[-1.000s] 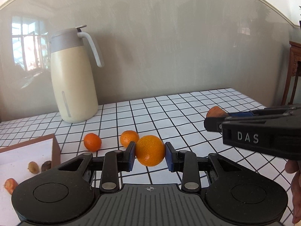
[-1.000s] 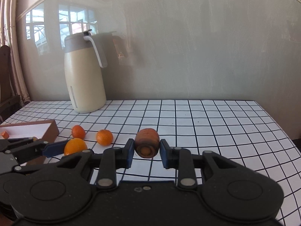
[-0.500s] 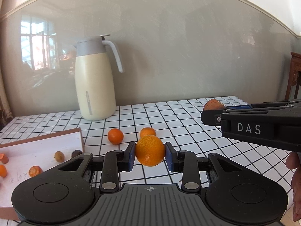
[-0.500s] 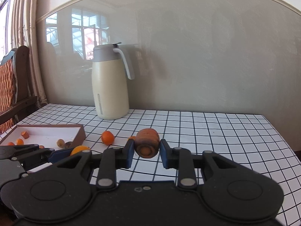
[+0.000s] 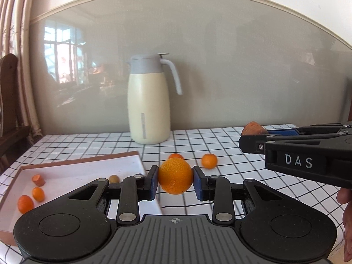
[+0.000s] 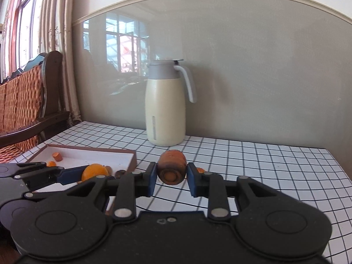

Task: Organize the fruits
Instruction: 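Carry the kumquat and brown carrot piece with both tools over the tray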

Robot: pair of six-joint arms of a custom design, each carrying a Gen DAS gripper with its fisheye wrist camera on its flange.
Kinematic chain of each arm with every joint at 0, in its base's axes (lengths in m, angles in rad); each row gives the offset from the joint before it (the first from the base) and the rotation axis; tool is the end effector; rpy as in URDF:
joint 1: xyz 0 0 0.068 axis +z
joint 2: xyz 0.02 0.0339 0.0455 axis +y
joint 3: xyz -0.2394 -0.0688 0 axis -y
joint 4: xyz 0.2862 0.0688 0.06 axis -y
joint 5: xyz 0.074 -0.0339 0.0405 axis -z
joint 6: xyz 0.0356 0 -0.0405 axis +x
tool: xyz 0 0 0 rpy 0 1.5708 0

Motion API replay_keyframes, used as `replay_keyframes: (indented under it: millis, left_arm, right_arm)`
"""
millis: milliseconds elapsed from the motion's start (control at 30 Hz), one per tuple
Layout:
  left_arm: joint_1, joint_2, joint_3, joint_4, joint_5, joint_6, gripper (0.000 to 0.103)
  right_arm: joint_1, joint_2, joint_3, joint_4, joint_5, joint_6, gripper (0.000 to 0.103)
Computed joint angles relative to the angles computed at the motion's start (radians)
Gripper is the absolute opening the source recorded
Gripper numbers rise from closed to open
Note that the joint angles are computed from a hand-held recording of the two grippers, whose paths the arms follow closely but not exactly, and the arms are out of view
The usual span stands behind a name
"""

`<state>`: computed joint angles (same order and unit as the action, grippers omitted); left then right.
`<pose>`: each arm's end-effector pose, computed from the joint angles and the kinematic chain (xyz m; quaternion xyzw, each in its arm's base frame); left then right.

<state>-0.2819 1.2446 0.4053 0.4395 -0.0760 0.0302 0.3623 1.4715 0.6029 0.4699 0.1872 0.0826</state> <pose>0.2697 -0.0753 0.1248 0.1087 0.8260 -0.0379 0.5518 0.3085 0.1098 0.1297 -0.0644 0.8286 0.0455 0.5543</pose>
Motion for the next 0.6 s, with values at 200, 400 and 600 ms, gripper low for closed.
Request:
replay_keyframes:
  millis: [200,400,600]
  left_arm:
    - [0.108,-0.066,-0.033,-0.018,0.050,0.022,0.033]
    - [0.216,-0.093,-0.049,-0.028,0.100,0.047,0.033]
    - [0.308,-0.085,-0.050,-0.020,0.148,0.066,0.033]
  right_arm:
    - [0.073,0.059,0.056,0.010,0.006,-0.001,0.020]
    - [0.134,0.131,0.125,0.010,0.011,-0.001,0.020]
    - [0.179,0.183,0.177,0.012,0.017,0.000,0.020]
